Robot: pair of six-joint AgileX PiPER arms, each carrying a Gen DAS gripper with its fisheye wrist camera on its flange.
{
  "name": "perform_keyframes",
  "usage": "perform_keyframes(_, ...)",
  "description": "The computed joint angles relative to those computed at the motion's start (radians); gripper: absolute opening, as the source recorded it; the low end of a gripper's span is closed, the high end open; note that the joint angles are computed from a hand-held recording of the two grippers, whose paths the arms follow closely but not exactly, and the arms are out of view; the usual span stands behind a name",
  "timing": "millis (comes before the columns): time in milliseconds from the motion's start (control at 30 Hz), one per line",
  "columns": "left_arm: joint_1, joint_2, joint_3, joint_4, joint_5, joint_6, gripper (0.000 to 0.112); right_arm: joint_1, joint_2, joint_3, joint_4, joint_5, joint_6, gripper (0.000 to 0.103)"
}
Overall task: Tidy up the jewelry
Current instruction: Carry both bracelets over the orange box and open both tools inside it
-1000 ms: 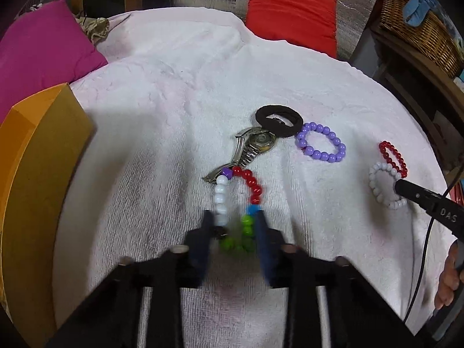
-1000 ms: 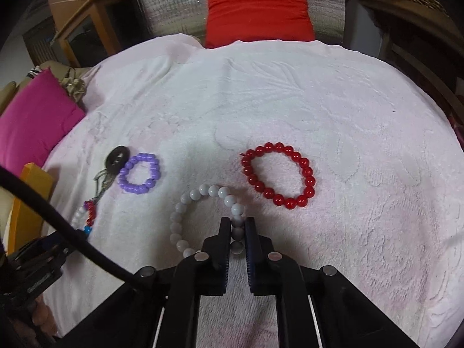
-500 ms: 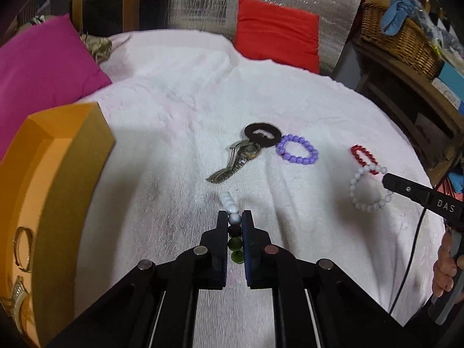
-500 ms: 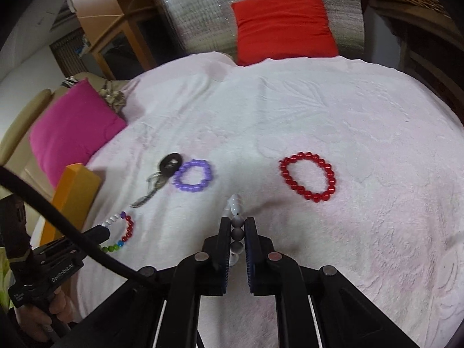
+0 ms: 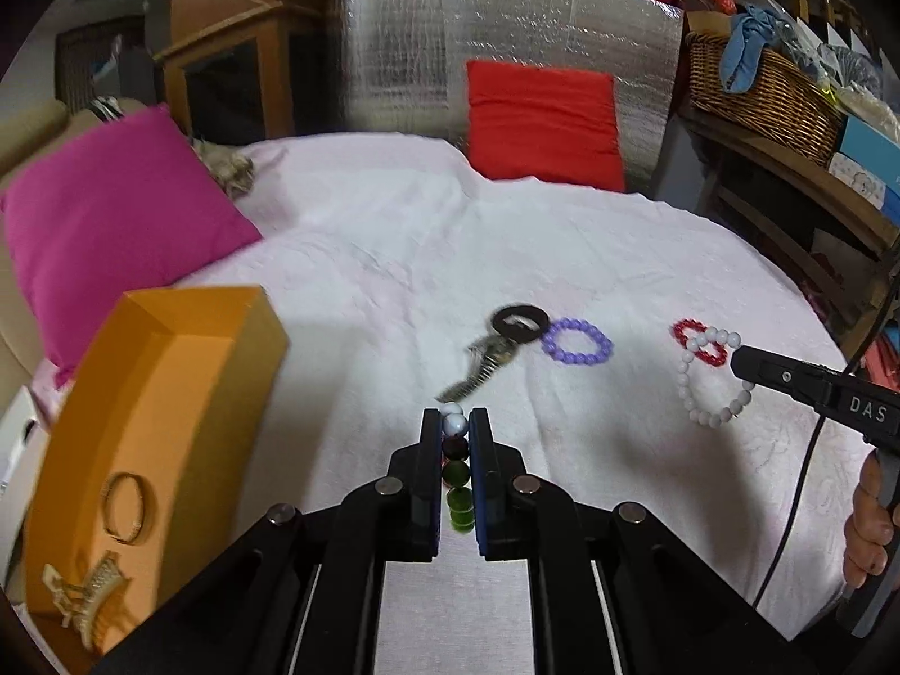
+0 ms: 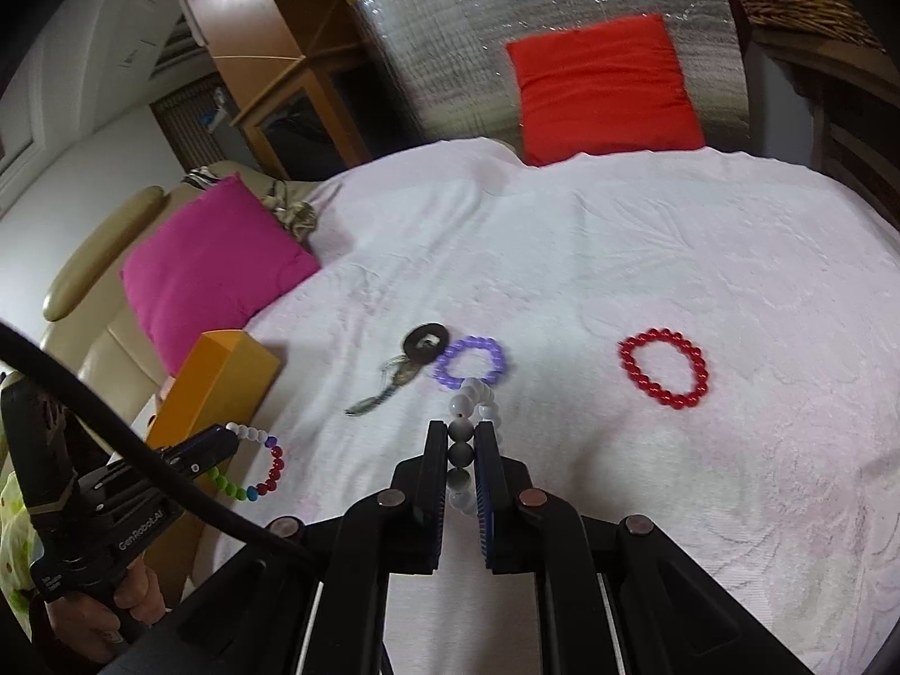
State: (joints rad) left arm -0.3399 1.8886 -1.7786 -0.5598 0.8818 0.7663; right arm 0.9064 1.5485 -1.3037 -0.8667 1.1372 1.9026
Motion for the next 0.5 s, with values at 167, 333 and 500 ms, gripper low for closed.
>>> perform_keyframes(167,0.007,-0.042,0.045,0.037,-0.059,-0.017,0.009,0.010,0.023,-0.028,-0.023,-0.008,-0.005,0.010)
perform_keyframes(333,0.026,-0.092,0.098,0.045,-0.110,0.000,0.009,0.008,0.045,-0.056,-0.034,-0.025,-0.013,0.010)
perform_keyframes(500,0.063,-0.122,0.109,0.046,-0.116,0.009,0.009,0.017,0.087,-0.116,-0.055,-0.031,-0.027,0.010)
